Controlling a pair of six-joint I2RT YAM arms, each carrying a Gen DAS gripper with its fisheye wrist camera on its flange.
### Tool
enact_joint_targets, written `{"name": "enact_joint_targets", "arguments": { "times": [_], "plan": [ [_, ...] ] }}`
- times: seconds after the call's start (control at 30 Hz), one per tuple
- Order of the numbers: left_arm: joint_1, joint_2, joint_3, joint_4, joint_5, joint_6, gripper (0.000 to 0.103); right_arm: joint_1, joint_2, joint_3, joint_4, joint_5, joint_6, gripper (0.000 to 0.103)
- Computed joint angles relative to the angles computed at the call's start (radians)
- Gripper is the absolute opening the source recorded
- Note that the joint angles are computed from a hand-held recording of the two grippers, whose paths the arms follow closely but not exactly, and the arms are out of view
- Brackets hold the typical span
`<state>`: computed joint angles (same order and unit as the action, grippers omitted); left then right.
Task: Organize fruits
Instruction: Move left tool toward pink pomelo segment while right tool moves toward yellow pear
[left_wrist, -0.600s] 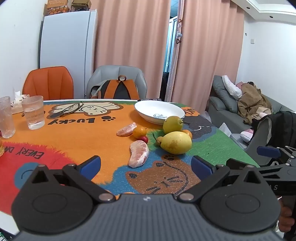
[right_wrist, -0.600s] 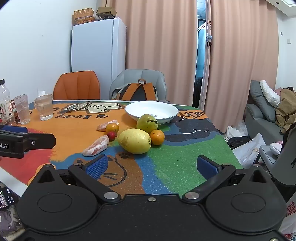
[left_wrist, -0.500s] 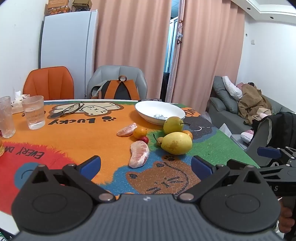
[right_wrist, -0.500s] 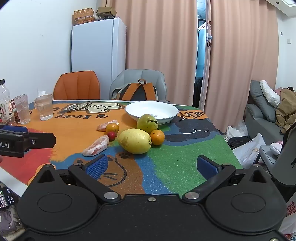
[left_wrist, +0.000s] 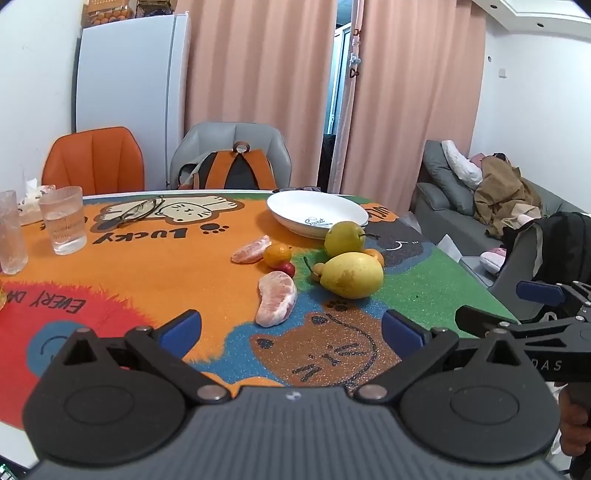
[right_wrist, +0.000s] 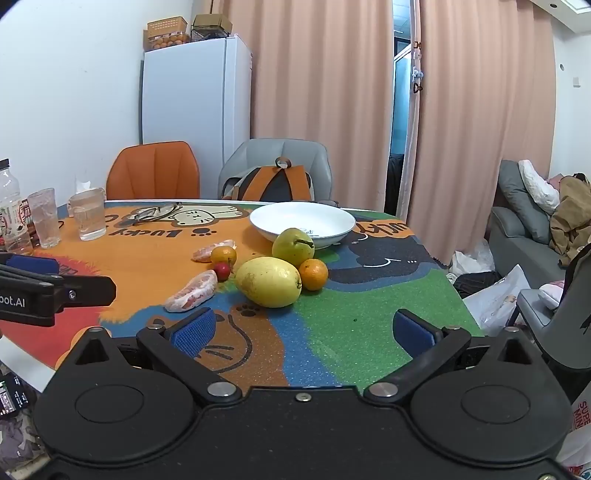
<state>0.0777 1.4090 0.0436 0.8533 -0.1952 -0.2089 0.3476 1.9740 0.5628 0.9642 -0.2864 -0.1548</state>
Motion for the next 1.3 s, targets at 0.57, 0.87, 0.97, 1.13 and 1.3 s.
{"name": "enact_joint_targets", "arguments": {
  "times": [0.57, 0.87, 0.97, 1.13, 1.3],
  "plan": [
    [0.016, 0.052, 0.015, 0.036, -0.002, 0.01, 0.103, 0.007, 0.042, 0.006, 0.038, 0.006, -0.012, 0.103],
    [0.058, 0.188, 0.059, 0.118, 0.043, 0.033, 0.103, 0.008, 0.092, 0.066, 0.01, -0.012, -0.013, 0.103],
    [0.078, 0.243, 0.083, 0.139, 0.06, 0.035, 0.103, 0.012, 0.112, 0.095, 0.001, -0.011, -0.008, 0.103],
    [0.122, 0.317, 0.133, 0.144, 0.102, 0.036, 0.103, 0.023, 0.149, 0.142, -0.021, -0.001, -0.016, 0.103],
    [0.145, 0.386, 0.182, 0.156, 0.125, 0.057, 0.103, 0.026, 0.182, 0.195, -0.054, 0.0, -0.022, 0.103]
  ]
}}
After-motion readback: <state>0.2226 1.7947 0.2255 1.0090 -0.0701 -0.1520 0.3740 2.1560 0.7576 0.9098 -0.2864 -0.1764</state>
